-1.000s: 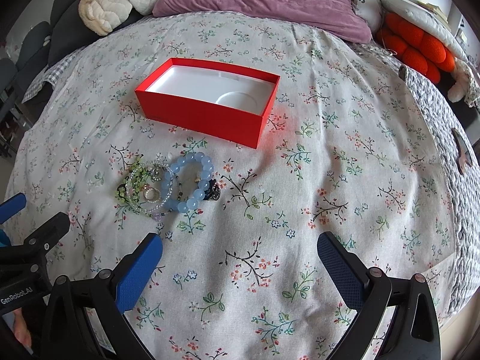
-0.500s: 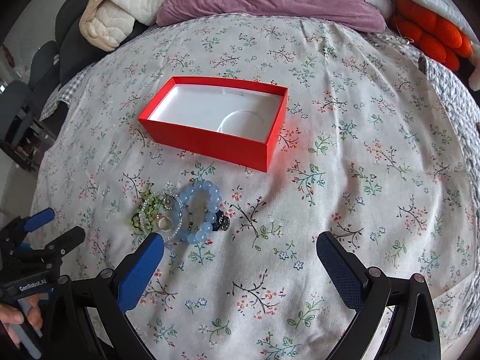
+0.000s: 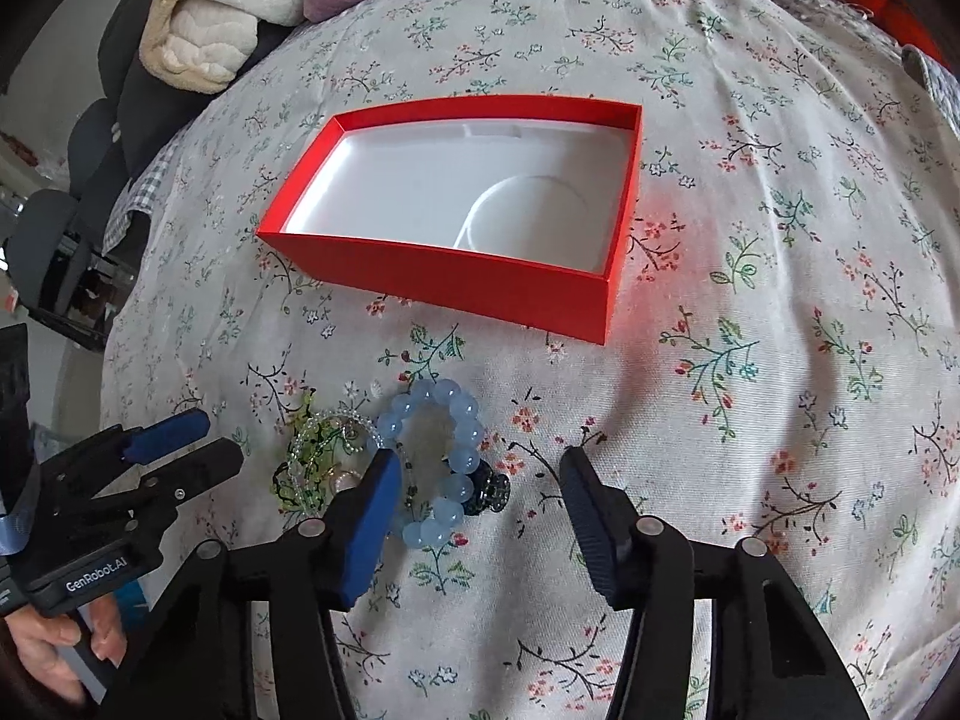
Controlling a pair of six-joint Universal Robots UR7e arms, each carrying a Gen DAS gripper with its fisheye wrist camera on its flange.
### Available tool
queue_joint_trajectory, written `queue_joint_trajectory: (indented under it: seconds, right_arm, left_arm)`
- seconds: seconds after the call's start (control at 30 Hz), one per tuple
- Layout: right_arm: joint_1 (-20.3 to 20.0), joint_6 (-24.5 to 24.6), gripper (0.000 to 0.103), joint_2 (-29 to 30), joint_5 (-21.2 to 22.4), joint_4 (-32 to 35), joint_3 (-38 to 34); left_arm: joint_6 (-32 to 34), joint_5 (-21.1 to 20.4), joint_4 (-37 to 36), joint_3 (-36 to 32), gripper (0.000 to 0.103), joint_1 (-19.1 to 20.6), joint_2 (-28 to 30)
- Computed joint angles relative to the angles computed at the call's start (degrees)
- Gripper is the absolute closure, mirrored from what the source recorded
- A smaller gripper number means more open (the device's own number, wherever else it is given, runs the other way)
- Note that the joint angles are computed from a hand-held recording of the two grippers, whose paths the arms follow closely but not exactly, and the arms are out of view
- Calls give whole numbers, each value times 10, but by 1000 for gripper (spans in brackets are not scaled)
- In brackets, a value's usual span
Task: Organize jewelry
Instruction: 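Grasp the light blue bead bracelet with the right tool while the left tool grasps the green beaded bracelet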
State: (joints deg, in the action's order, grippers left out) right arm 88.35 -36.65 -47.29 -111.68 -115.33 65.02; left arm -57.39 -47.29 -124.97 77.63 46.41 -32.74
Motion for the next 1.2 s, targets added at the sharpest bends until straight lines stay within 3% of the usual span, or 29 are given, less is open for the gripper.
queue_joint_trajectory:
  seconds: [0.23,0.4,0.47,0.53,0.67,0.83,1.2]
  right_arm:
    - [-1,16,66,22,-25,-2,-8]
    - [1,4,73,23,-15,-15,-2]
    - [0,3,85,23,-9,-12,-2]
    - [0,5,91,22,-2,-12,-1]
    - [-1,2,91,13,3,-19,4]
    - [-8,0,91,-6,26,-24,8]
    - [-15,-1,91,-26,38,-44,1]
  left_arm:
    - [25,-38,-10,-31,53,15,20]
    - [43,-45,-28,-48,59,19,33]
    - [51,-45,-32,-53,64,19,38]
    - [65,-47,-41,-61,66,21,46]
    - [115,-32,-59,-73,74,20,58]
    - [168,-39,-85,-81,74,23,66]
    - [198,-43,-2,-117,74,27,90]
